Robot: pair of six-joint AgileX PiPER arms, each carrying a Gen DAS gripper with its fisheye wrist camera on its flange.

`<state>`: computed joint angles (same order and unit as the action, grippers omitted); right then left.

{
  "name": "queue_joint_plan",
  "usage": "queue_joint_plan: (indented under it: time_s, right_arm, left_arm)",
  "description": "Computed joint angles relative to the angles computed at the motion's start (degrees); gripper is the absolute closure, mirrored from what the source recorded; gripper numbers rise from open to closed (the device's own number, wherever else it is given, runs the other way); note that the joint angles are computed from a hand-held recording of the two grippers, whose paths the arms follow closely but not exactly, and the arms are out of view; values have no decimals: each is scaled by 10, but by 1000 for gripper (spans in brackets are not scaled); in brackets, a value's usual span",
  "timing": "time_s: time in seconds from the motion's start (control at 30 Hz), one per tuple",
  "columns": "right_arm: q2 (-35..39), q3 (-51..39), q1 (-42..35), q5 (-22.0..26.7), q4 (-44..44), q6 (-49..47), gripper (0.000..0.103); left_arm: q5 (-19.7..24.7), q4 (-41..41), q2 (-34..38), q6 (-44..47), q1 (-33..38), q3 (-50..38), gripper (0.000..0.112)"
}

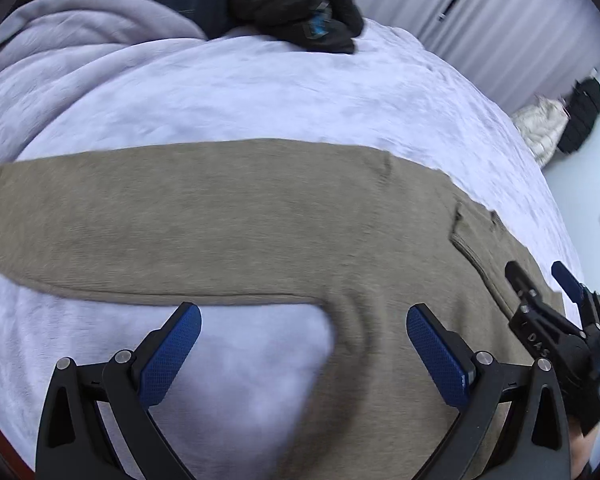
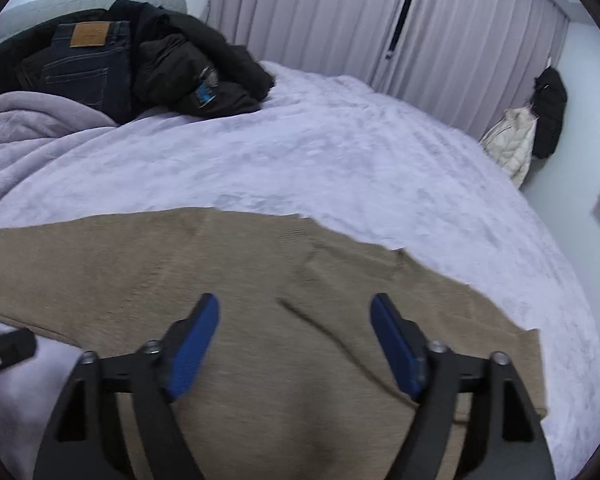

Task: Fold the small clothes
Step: 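Fold the held sleeve across the sweater body with the right tool, release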

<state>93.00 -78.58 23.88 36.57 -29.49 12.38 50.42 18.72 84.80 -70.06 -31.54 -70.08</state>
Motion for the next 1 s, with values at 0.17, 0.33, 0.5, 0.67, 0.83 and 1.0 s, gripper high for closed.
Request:
queue_joint_plan:
  time_s: [0.17,0.33,0.5,0.67,0.83,1.0]
  right_arm:
    - [73,-56,-90,45,91,-115,20]
    - [184,-184,-123,99,251,-272,66]
    - [208,-264,-152,165,363,-359,92]
    - [103,-173,-157,130,525,-456,93]
    - [83,-147,-57,91,484,-433,92]
    - [129,-159,-19,146,437,-368,71]
  left_arm:
    - [15,-35,77,37,-28,-69,9]
    - [66,-15,93,58,-31,-99,9]
    - [44,-31,58,59,3,-54,9]
    - [19,-30,33,49,13,-28,9]
    - [21,-19,1,32,29,-1,9]
    - [26,-20,-27,21,41,27,9]
